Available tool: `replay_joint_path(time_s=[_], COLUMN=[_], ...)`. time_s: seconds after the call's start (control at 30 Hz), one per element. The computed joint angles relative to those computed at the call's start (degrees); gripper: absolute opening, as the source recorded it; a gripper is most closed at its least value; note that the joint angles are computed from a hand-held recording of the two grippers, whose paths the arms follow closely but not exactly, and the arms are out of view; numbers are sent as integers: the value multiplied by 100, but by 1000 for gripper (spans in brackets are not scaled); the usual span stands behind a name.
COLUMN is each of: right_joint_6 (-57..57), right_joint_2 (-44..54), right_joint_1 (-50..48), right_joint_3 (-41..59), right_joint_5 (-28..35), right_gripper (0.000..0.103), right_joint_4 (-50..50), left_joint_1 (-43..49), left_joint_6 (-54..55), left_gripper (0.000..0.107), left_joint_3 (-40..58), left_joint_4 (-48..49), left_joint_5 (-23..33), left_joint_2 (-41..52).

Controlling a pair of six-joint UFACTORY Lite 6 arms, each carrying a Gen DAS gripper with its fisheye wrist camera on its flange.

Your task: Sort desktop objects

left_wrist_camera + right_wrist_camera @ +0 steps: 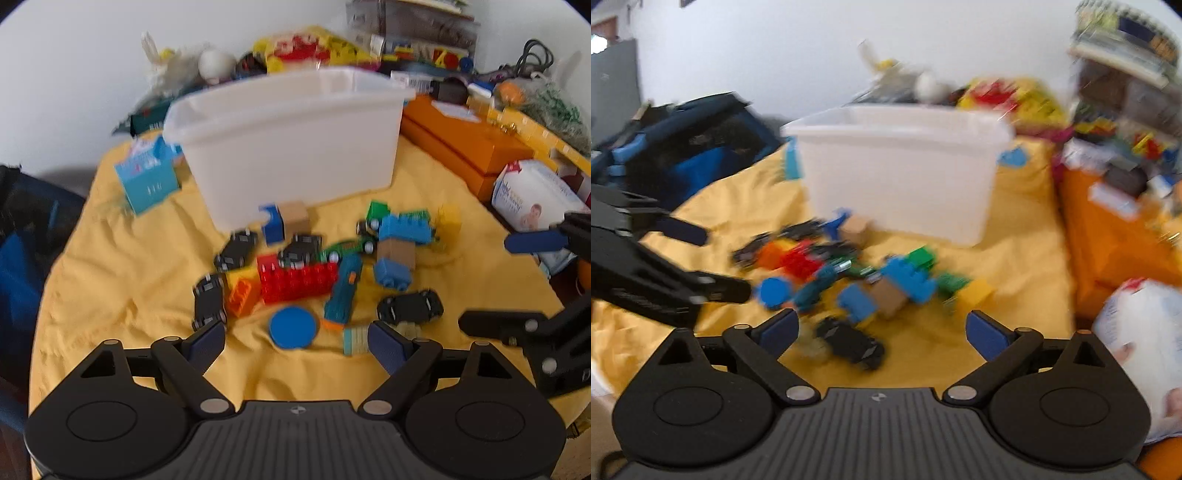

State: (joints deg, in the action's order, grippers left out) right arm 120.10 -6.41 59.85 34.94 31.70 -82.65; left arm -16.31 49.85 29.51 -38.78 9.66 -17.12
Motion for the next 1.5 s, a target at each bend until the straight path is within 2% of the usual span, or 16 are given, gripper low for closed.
replay_joint_path(time_s=[0.07, 0.13, 0.33, 0.4, 0.5, 0.57, 0.63, 0.83, 0.87, 0.93, 1.03, 1.1, 1.23, 1.3, 1.4, 1.5], right_joint_6=[-441, -376, -80, -572, -1404, -1834, -1804, -1383, -1331, -1455, -1723, -1876, -965, -747, -390, -250], right_joint_2=[175, 196, 221, 432, 907, 1115, 1187, 1839, 1832, 1622, 1022, 673, 31, -29, 199, 518], right_joint_1=[-102, -239, -300, -210, -124, -288, -532, -769, -801, -827, -1063, -1324, -1037, -712, -524, -431], right_joint_3=[127, 21, -130, 53, 336, 447, 461, 792, 796, 709, 388, 154, -276, -303, -143, 156], right_joint_5=[-227, -564, -929, -812, -511, -695, -1113, -1187, -1130, -993, -1053, -1401, -1397, -1293, -1380, -1392], right_gripper=[95, 79, 64, 53, 51, 51, 51, 47, 32, 24, 24, 25, 32, 33, 34, 38], right_joint_4=[536, 474, 54, 152, -96, -348, -802, -1786, -1758, -1331, -406, 12, -531, -667, -1096, -1460], left_joint_1=[74, 147, 371, 453, 229, -56, -207, -255, -262, -259, -198, 25, 77, -120, -518, -546], left_joint_6=[135, 660, 1971, 2314, 3231, 3422, 3578, 3417, 3426, 3629, 3866, 3813, 3434, 3462, 3053, 2673], left_gripper=[83, 78, 53, 53, 53, 53, 53, 53, 53, 53, 53, 53, 53, 42, 39, 25], left_joint_3=[63, -5, 20, 54, 68, 31, 32, 256, 286, 374, 661, 953, 1489, 1701, 2026, 2380], left_joint_4=[-121, -608, -1782, -2036, -2292, -2076, -1984, -1483, -1452, -1608, -1882, -1996, -1736, -1493, -843, -431], left_joint_5=[189, 289, 746, 919, 1041, 904, 912, 799, 717, 555, 431, 702, 989, 1016, 706, 671], left_joint_2=[155, 172, 458, 536, 516, 452, 438, 778, 826, 953, 1235, 1431, 1908, 2170, 2608, 3112])
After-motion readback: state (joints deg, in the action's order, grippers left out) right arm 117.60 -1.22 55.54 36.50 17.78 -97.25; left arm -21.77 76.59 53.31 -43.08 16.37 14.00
